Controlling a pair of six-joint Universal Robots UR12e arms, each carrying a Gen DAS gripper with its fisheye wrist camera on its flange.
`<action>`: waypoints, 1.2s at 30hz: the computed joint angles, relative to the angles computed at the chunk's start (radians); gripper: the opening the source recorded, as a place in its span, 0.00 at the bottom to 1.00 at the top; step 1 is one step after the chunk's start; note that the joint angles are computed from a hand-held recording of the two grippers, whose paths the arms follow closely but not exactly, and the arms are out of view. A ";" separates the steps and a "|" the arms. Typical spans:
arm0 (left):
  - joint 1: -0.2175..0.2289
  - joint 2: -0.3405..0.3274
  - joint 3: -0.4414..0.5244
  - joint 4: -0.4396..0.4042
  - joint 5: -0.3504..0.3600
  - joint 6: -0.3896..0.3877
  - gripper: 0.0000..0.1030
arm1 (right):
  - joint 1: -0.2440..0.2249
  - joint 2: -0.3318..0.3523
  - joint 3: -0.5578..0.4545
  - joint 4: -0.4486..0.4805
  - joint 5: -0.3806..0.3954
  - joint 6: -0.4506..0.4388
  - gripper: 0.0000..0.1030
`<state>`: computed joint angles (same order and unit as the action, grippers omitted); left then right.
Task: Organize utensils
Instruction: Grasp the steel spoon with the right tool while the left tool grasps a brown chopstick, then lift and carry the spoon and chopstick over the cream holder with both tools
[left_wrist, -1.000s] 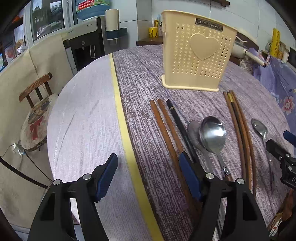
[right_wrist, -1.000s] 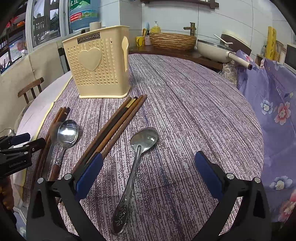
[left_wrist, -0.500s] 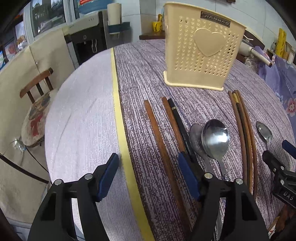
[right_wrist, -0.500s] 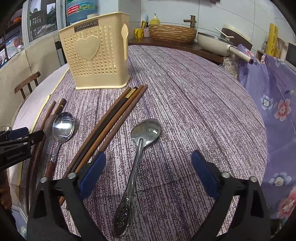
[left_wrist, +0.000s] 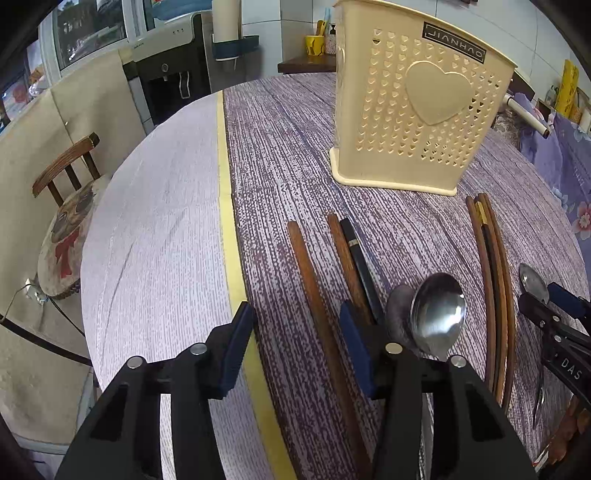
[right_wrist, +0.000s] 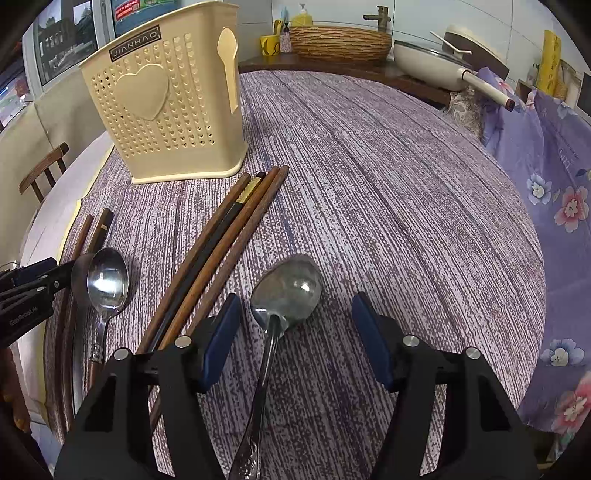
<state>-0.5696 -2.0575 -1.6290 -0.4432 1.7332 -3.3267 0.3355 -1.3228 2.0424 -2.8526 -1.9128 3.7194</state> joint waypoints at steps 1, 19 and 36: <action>0.001 -0.002 0.003 0.000 -0.002 0.001 0.44 | -0.002 0.000 -0.004 0.008 0.005 -0.005 0.59; 0.013 -0.019 0.058 -0.086 -0.025 0.013 0.25 | -0.027 -0.005 -0.047 0.111 0.077 -0.045 0.39; 0.015 -0.027 0.066 -0.078 -0.038 0.006 0.10 | -0.036 -0.006 -0.017 0.021 0.103 -0.057 0.38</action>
